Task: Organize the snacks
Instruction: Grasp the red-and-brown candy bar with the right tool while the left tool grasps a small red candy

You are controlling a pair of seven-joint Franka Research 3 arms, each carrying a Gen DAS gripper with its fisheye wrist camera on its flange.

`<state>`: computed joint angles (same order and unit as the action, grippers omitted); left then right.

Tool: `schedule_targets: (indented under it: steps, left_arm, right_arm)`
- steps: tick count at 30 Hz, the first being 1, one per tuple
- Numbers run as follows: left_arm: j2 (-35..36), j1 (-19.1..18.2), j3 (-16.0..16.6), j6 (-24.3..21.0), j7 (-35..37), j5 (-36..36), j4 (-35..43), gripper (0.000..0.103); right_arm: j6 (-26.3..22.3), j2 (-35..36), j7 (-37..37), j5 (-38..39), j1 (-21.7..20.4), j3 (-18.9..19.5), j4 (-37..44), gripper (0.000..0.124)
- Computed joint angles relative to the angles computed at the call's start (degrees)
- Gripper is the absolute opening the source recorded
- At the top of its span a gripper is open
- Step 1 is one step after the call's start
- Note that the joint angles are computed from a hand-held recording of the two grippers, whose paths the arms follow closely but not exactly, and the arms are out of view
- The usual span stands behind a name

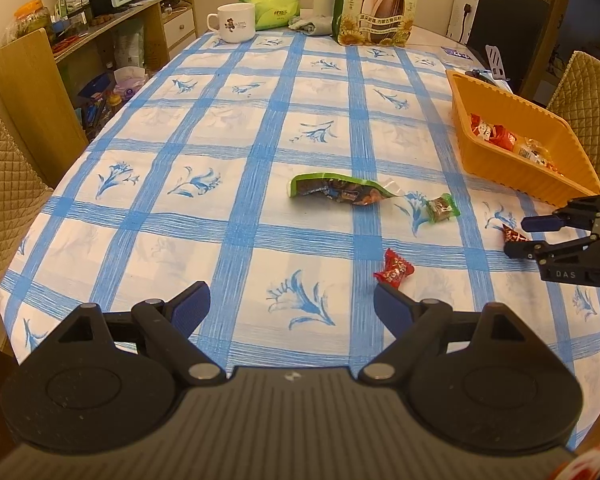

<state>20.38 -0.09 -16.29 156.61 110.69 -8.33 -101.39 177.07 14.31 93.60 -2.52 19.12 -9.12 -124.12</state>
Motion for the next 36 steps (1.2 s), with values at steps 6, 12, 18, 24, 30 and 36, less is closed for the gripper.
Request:
schedule_targets:
  steps: [6, 12, 18, 24, 30, 36]
  left_arm:
    - [0.34, -0.35, -0.4, -0.23, 0.37, 0.18, 0.3, 0.088]
    - [0.64, -0.25, -1.29, -0.75, 2.35, -0.61, 0.36, 0.087]
    - [1.82, 0.04, -2.6, -1.45, 6.76, -1.94, 0.93, 0.08]
    - [4.6, -0.21, -4.23, -1.6, 12.8, -2.33, 2.89, 0.071]
    - [8.05, -1.63, -4.41, -2.56, 16.13, -0.49, 6.26, 0.056]
    - [11.06, -2.93, -3.91, -3.9, 16.42, 1.76, 9.9, 0.046]
  right_arm:
    - [-0.99, 0.55, -3.48, 3.58, -2.74, 3.6, 1.28, 0.026]
    - [-0.83, 0.34, 0.62, 1.76, 0.91, 0.04, 0.87, 0.022]
    - [-0.09, -2.21, 8.85, -0.8, 3.79, -3.08, -1.42, 0.021]
    - [1.69, -6.42, 21.21, -6.66, 5.52, -5.85, -5.17, 0.021]
    - [2.39, -10.74, 41.7, -24.8, 9.39, -12.68, -8.02, 0.021]
    - [1.44, -14.59, 60.28, -42.31, 6.74, -12.64, -9.72, 0.021]
